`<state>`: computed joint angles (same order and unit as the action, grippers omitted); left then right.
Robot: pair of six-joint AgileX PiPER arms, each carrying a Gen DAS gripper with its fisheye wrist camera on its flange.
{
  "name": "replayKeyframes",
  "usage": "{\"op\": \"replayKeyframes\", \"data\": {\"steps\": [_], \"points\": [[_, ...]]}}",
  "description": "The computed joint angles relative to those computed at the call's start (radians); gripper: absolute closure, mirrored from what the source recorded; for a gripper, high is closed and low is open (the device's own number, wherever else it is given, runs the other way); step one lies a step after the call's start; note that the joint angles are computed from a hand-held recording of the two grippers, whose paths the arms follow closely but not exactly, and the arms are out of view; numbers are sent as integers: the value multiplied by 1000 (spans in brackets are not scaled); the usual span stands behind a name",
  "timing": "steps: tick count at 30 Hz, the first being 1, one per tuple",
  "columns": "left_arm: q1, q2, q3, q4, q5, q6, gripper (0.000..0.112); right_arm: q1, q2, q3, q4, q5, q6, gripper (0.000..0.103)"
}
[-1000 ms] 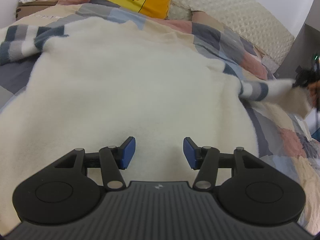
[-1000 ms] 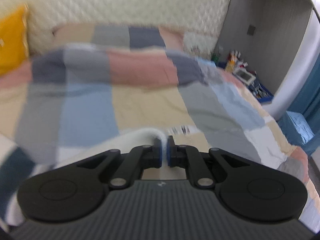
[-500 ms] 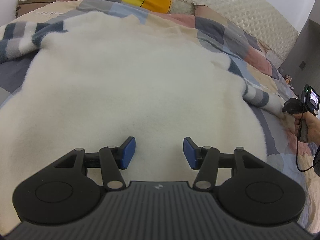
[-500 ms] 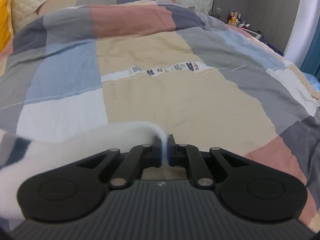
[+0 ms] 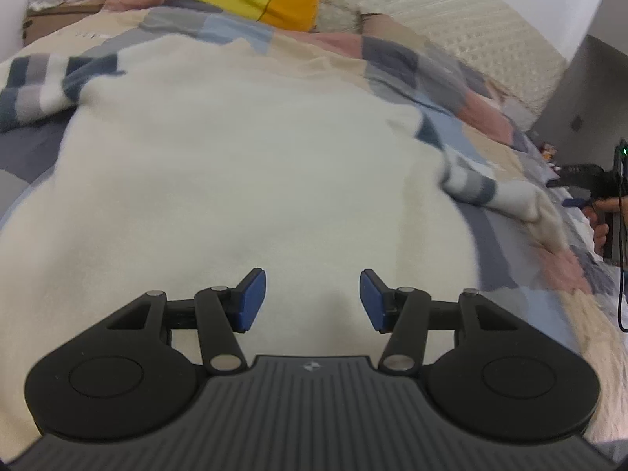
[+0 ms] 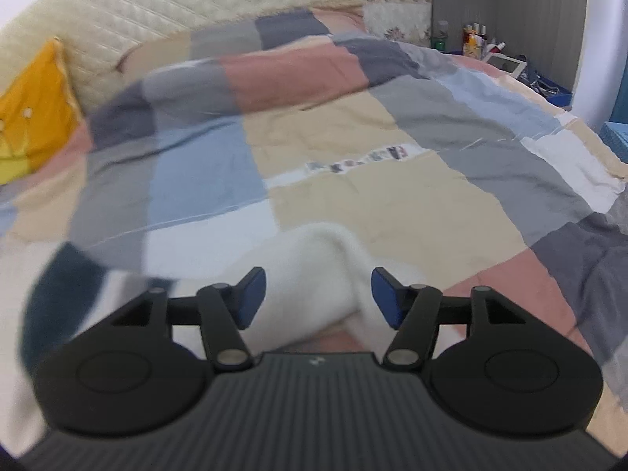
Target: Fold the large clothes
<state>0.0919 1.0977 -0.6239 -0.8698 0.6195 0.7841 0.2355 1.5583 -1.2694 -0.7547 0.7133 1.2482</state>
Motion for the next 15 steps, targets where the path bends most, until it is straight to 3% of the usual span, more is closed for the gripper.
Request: {"op": "replayKeyframes", "data": {"steps": [8,13,15], "points": [[-10,-219,86,-4,168,11,53,390,-128,42,-70,171,307,41],[20,-286,144,-70,337,75,54,647,-158,138,-127,126,719,41],[16,-322,168,-80,377,93,55,745,-109,110,-137,182,788,41]]}}
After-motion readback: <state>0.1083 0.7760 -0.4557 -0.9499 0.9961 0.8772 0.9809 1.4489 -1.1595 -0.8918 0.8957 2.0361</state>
